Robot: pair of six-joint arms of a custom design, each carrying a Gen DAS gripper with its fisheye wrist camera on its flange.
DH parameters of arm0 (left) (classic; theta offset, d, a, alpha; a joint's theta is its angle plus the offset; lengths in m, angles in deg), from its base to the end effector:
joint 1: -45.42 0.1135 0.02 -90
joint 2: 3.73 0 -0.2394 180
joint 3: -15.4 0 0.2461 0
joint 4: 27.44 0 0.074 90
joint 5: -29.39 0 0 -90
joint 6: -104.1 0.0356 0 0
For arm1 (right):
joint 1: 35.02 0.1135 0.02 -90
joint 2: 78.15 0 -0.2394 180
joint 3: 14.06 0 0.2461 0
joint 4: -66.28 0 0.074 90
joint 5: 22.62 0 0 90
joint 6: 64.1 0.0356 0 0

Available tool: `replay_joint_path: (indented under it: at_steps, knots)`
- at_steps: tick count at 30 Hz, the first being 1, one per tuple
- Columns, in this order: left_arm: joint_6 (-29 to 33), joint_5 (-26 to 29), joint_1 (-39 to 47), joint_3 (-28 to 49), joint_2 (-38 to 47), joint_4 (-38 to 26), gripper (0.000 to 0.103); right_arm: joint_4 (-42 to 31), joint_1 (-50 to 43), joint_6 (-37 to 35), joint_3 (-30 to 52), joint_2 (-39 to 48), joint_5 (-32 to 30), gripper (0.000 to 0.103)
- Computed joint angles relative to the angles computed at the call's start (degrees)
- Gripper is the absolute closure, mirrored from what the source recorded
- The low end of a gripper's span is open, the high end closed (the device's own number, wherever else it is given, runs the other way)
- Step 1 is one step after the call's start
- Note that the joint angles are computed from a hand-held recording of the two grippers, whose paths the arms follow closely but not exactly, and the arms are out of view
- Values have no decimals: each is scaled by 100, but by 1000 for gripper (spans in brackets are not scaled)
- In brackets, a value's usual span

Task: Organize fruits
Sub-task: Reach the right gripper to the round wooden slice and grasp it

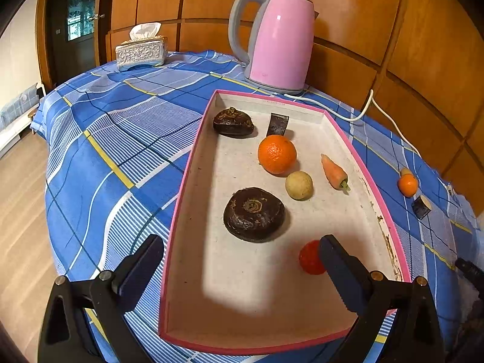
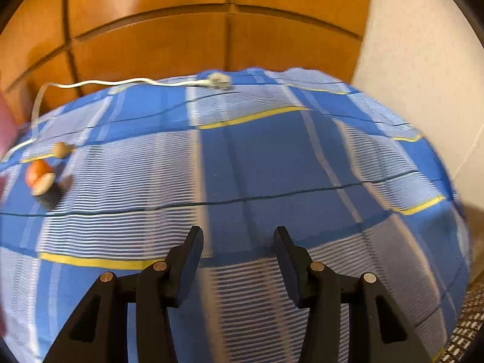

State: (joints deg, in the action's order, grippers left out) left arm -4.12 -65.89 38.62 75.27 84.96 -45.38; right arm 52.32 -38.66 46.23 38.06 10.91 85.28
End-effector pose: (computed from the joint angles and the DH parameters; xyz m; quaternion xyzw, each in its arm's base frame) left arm 0.3034 -0.0329 0.1545 -0.1093 0.9224 -0.0379 0.3686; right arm 0.2795 -0.0287 0.1212 0.2442 0.8998 -0.0971 0.3483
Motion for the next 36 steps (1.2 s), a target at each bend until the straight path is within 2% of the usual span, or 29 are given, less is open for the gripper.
replay_joint_path:
  at_steps: [2, 6, 9, 11, 13, 15, 19, 21, 22, 27, 31, 36]
  knots:
    - [-2, 24, 10, -20, -2, 39, 0, -14, 165, -50, 59, -37, -248, 54]
    - [11, 17, -4, -32, -2, 57, 0, -126, 384, -143, 416, 169, -1250, 54]
    - [34, 39, -25, -22, -1, 46, 0, -156, 693, -324, 817, 398, -1644, 53]
    - [92, -25, -73, -19, -6, 44, 0, -220, 879, -472, 1165, 582, -1848, 41]
    - [89, -41, -100, -14, -10, 35, 0, -352, 1067, -609, 1599, 863, -1881, 39]
    - [71, 18, -85, -11, 1, 33, 0, -537, 1310, -742, 2118, 1244, -1514, 39]
    - [89, 28, -77, 5, 14, 19, 0, -867, 1444, -872, 2954, 1948, -1239, 39]
    - [109, 23, -85, 10, 16, 17, 0, -978, 1458, -929, 3228, 2203, -1181, 53]
    - [112, 15, -87, 9, 17, 22, 0, -1032, 1482, -953, 3328, 2299, -1119, 67]
    - [98, 19, -79, 26, 29, 6, 0, -895, 1497, -944, 3079, 2158, -972, 68]
    - [105, -33, -109, 36, 29, -13, 0, -602, 1483, -901, 2326, 1629, -1097, 68]
    - [108, -76, -134, 22, -8, -50, 0, -232, 1514, -977, 1520, 1101, -972, 68]
